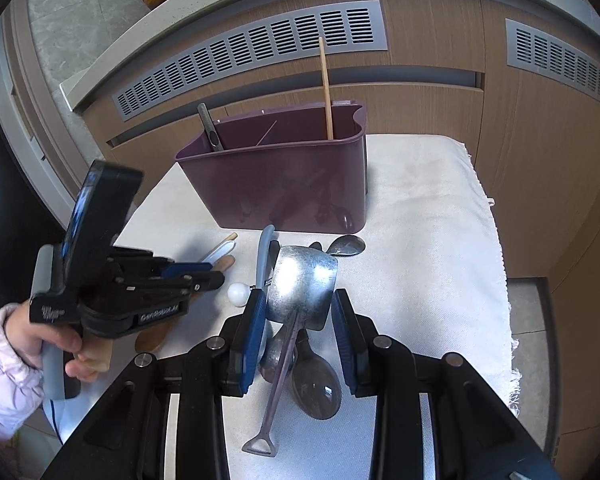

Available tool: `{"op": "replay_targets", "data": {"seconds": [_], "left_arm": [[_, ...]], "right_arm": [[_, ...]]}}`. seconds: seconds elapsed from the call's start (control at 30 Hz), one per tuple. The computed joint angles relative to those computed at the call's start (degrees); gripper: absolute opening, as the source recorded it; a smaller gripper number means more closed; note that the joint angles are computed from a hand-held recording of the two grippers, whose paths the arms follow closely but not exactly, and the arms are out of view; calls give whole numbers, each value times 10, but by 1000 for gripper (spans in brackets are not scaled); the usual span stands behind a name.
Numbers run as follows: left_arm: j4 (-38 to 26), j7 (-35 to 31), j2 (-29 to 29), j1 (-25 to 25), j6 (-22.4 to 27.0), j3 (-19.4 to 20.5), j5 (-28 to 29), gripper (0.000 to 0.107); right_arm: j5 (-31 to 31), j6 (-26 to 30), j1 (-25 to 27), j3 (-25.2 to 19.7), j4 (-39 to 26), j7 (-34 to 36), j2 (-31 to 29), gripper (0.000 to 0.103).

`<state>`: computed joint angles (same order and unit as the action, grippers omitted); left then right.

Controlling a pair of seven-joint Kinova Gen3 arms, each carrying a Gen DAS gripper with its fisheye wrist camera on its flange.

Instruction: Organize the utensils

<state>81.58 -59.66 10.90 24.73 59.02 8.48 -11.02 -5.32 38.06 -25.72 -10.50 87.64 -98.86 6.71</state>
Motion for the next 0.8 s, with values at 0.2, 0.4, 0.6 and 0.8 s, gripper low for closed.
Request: {"op": "replay_targets", "data": {"seconds": [0.2,0.4,0.6,0.8], "left_arm": [[108,123,-123,-29,-113,61,-61,12],[127,253,-170,-67,-139,152,-192,12],[114,268,-177,-21,-133,124,-230,12],[122,278,-188,-35,-126,130,-221,12]], "right_arm": [[23,-20,-9,-3,21,-8,-27,31],[62,-46,-18,-13,45,-27,-64,26],[107,-27,-24,-24,32,-41,-71,1],[68,33,-15,-11,-5,-25,-26,6]]}}
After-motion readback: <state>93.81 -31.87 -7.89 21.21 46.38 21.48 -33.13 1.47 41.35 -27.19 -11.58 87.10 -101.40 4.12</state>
